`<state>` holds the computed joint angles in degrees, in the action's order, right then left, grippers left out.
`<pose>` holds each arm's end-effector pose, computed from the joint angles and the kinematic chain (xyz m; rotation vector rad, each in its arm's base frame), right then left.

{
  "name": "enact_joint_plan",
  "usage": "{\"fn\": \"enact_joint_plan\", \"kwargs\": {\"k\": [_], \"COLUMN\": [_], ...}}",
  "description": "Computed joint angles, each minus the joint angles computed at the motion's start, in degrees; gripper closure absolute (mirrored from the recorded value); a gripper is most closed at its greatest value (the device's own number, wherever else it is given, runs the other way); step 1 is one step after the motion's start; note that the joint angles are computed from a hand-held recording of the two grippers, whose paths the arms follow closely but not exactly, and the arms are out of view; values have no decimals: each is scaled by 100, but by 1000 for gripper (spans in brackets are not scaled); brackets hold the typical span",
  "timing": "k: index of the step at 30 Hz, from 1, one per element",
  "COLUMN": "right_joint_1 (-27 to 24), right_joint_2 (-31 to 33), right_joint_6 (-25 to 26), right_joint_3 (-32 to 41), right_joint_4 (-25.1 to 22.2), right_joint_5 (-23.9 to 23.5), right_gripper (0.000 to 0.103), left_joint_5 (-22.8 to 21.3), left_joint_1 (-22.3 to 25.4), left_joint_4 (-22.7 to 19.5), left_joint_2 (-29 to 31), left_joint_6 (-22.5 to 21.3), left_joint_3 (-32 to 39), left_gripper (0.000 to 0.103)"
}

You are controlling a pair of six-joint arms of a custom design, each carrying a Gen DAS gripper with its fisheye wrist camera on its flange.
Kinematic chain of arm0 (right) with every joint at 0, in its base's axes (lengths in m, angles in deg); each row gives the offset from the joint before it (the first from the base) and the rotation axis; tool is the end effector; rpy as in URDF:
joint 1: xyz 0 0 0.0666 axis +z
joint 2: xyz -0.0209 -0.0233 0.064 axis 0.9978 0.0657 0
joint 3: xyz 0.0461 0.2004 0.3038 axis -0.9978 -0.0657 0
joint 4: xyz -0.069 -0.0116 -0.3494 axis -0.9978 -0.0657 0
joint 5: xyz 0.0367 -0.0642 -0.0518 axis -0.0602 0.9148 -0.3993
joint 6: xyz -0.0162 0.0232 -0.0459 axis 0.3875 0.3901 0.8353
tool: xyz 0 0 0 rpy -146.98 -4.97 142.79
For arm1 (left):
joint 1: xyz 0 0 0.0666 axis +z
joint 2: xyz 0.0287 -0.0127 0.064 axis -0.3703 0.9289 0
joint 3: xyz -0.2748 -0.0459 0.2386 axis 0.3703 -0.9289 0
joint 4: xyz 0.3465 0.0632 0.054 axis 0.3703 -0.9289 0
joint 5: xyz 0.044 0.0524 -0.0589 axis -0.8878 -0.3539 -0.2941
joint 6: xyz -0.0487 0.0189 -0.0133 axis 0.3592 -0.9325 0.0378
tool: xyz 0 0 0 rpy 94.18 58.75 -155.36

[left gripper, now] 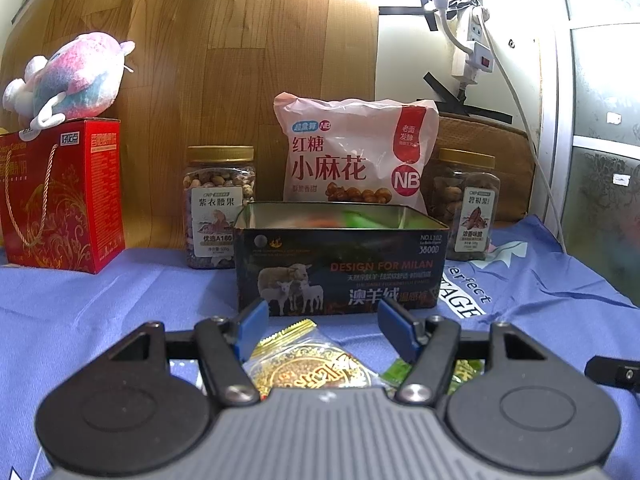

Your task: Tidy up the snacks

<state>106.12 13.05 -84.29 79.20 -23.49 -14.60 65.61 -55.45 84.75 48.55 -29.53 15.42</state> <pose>0.3038 0.1031 0.2919 0.2631 1.9823 0.3798 0.3722 -0.2329 0.3101 0.1057 1.9141 -0.1644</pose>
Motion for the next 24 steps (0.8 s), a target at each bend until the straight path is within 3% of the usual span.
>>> {"fn": "enact_joint_plan", "kwargs": {"k": [24], "right_joint_1": [-33], "right_joint_2": [0], "right_joint_6": [27], "right_joint_3": [2], "right_joint_4": [4], "right_joint_5": [-52], "right_gripper": [14], "left_joint_5": [-44], "left_joint_1": [-26], "left_joint_4": [-13], "left_joint_2": [-28], "left_joint_6": [95], "left_joint_3": [-12], "left_gripper": [41]}}
